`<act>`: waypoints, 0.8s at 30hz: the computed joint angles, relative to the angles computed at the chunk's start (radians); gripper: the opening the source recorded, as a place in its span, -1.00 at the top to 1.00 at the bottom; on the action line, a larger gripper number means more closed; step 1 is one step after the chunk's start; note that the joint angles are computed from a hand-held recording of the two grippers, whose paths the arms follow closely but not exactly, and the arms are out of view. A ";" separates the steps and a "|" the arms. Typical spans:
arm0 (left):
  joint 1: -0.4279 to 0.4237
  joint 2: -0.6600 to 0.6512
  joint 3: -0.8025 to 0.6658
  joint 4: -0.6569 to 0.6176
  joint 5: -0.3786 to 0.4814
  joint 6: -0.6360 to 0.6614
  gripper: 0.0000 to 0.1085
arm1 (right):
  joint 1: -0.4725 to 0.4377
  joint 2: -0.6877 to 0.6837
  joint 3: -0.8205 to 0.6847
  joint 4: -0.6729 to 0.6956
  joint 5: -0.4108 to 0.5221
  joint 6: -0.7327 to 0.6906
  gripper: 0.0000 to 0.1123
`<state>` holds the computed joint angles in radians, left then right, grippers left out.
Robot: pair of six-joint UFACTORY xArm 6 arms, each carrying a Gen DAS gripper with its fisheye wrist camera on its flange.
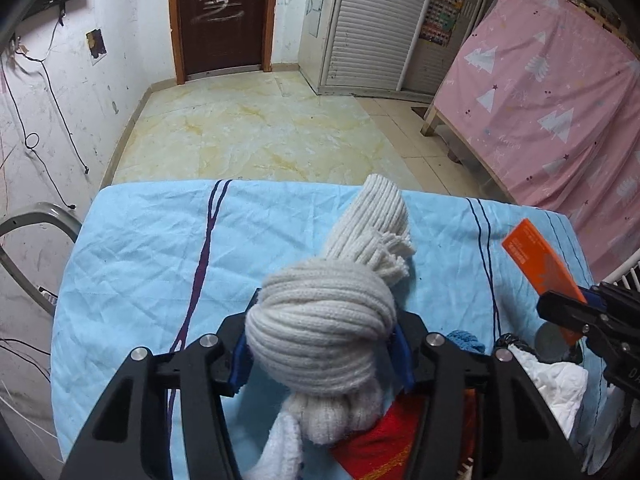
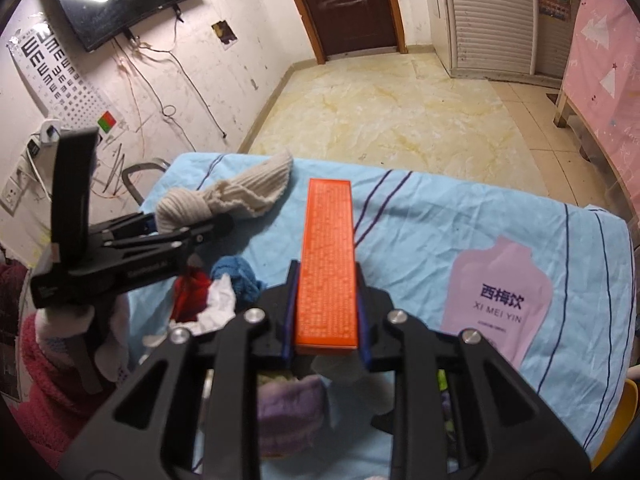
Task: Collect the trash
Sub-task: 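Grasp the knit hat with the left tool while the right tool grasps the orange box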
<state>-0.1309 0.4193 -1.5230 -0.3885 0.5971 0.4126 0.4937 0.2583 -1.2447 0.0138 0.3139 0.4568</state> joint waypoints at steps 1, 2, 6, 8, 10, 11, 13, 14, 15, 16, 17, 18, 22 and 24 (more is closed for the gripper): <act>0.001 -0.004 0.004 -0.014 -0.005 -0.001 0.15 | -0.001 -0.011 0.015 -0.001 -0.010 0.003 0.60; 0.003 -0.011 0.013 -0.024 -0.015 0.000 0.15 | -0.002 -0.021 0.029 0.007 -0.023 0.001 0.60; 0.008 -0.056 0.048 -0.050 -0.040 0.003 0.15 | -0.009 -0.061 0.074 0.021 -0.053 -0.008 0.60; 0.004 -0.078 0.066 -0.036 -0.048 -0.007 0.15 | -0.013 -0.083 0.094 0.010 -0.063 -0.001 0.60; -0.004 -0.102 0.082 -0.013 -0.052 -0.023 0.15 | -0.017 -0.112 0.121 0.004 -0.077 0.001 0.60; -0.007 -0.112 0.089 -0.009 -0.053 -0.028 0.15 | -0.019 -0.124 0.131 -0.011 -0.082 0.012 0.60; -0.018 -0.136 0.103 -0.005 -0.057 -0.030 0.15 | -0.025 -0.156 0.165 -0.026 -0.098 0.022 0.60; -0.020 -0.151 0.118 -0.008 -0.060 -0.025 0.15 | -0.030 -0.169 0.180 -0.024 -0.103 0.019 0.60; -0.029 -0.165 0.131 -0.005 -0.064 -0.029 0.15 | -0.035 -0.186 0.201 -0.037 -0.111 0.031 0.60; -0.038 -0.179 0.142 -0.003 -0.065 -0.031 0.15 | -0.040 -0.204 0.226 -0.041 -0.119 0.038 0.60; -0.045 -0.187 0.144 0.002 -0.063 -0.036 0.15 | -0.049 -0.227 0.255 -0.053 -0.125 0.050 0.60; -0.057 -0.201 0.155 0.010 -0.067 -0.042 0.15 | -0.054 -0.242 0.274 -0.071 -0.128 0.066 0.60; -0.104 -0.245 0.184 0.052 -0.079 -0.080 0.15 | -0.100 -0.334 0.384 -0.120 -0.136 0.109 0.59; -0.137 -0.266 0.198 0.076 -0.082 -0.102 0.15 | -0.125 -0.380 0.437 -0.136 -0.138 0.125 0.59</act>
